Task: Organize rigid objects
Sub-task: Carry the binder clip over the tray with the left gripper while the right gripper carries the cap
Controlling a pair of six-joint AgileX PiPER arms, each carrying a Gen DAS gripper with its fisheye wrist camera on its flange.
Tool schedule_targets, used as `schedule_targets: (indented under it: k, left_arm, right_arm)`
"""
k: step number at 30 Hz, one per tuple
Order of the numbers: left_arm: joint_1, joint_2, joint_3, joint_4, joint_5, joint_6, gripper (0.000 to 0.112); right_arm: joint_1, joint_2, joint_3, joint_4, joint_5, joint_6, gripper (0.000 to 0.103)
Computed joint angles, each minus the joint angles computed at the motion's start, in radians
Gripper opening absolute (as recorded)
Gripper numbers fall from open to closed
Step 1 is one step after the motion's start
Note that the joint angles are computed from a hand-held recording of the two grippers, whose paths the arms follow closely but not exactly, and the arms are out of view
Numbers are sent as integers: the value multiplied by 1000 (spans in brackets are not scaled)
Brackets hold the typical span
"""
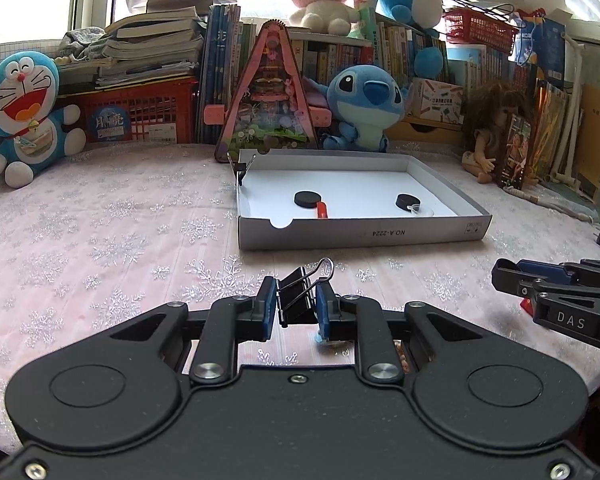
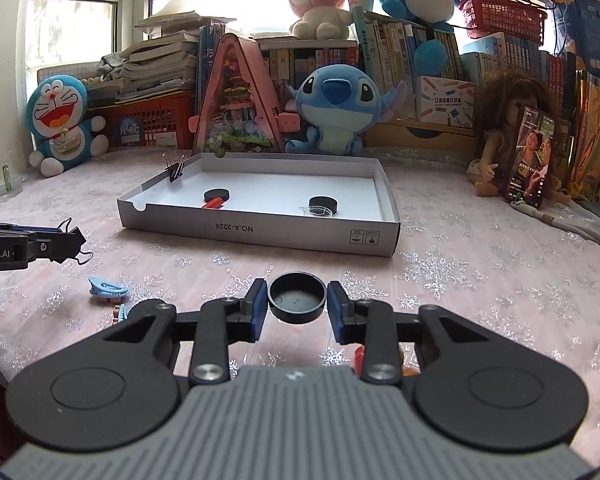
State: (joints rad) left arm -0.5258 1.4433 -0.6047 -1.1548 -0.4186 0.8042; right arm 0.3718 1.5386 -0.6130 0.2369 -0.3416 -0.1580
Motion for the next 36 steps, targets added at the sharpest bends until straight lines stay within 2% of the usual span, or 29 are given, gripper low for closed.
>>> schedule_targets:
  k: [11, 28, 32, 34, 36]
  left_arm:
    - [51, 10, -72, -42, 61, 77, 19]
    - [151, 113, -301, -257, 182, 343, 19]
    - [152, 156, -351, -271, 184, 361, 19]
    - [158, 185, -395, -362, 199, 459, 19]
    - [167, 218, -457, -534, 215, 643, 19]
  right_arm:
    - [-29, 21, -72, -45, 46, 40, 38]
    - [-115, 122, -294, -380, 193, 410, 37]
    - [-118, 147, -331, -332, 198, 369, 37]
    - [-122, 163, -364, -387, 219, 427, 37]
    - [-126, 181, -403, -452, 243, 489, 37]
